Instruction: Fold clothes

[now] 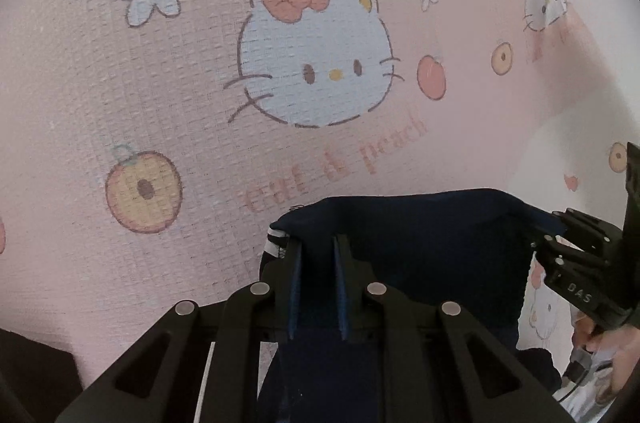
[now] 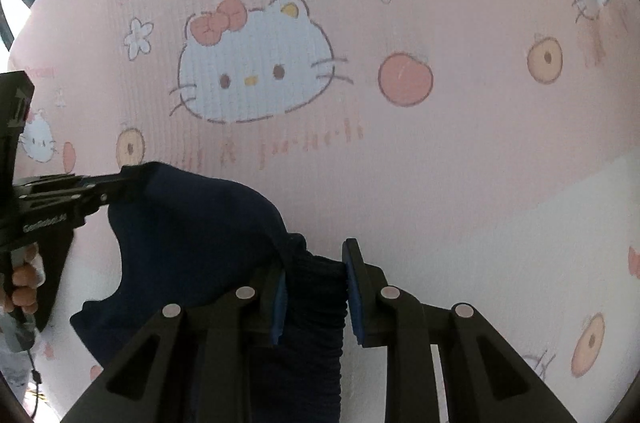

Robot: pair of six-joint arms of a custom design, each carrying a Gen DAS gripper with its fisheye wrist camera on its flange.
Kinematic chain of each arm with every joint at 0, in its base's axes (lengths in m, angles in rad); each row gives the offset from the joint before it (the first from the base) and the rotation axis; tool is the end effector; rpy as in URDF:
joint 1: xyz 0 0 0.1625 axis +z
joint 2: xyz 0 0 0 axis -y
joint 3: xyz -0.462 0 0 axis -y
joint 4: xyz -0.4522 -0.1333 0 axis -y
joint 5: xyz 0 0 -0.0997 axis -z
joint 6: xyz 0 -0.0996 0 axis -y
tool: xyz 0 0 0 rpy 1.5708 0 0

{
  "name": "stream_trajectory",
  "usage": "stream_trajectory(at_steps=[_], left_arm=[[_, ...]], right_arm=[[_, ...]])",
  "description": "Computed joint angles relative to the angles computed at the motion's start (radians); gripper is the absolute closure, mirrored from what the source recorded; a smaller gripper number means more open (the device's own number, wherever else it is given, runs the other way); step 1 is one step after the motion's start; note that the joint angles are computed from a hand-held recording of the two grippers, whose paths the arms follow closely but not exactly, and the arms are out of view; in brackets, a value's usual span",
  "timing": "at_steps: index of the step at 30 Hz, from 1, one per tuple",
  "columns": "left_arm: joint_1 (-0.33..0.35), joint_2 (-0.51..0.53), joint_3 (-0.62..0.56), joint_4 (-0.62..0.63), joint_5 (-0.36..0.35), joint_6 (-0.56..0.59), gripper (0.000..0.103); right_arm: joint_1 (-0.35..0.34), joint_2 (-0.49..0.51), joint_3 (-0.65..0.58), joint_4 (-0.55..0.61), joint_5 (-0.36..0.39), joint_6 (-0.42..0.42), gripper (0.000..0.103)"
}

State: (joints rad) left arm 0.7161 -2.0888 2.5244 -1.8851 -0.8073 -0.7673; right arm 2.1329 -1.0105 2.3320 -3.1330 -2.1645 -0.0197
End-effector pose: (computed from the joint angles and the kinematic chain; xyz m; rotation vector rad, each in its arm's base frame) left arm -0.0721 -0.3307 0.2896 0.1676 2.4577 -0.6137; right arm 0.3181 -0.3594 0.0592 0.6501 -2.5049 0.5132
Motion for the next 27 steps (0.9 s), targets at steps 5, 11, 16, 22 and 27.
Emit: stream_trajectory(at_steps=[5,11,16,22,27], left_arm=[[-0.021,0.02,0.012,-0.004,0.037,-0.017,0.091],[-0.021,0.04,-0.006,0.012,0.038,-0.018,0.09],[0.026,0.011,-0.023,-0.042,-0.072,-0.046,0.062],[-0.035,-0.102,-0.004,0.029,-0.078,-0.153,0.033],[-0.133,-0.188,-0.003,0.217,-0.061,-0.281,0.033]], right_arm=[[-0.016,0.015,0.001,-0.039,0.016,0.007,0.079],[0.01,0.1,-0.034,-0.173,-0.017,-0.036,0.046],[-0.01,0.049,-0.019,-0.126,-0.005,0.042,0.038],[-0.026,-0.034,0.027,-0.092,0.035,0.084,0.038],[-0.015,-0.066,0.062,-0.114,0.08,0.073,0.038]])
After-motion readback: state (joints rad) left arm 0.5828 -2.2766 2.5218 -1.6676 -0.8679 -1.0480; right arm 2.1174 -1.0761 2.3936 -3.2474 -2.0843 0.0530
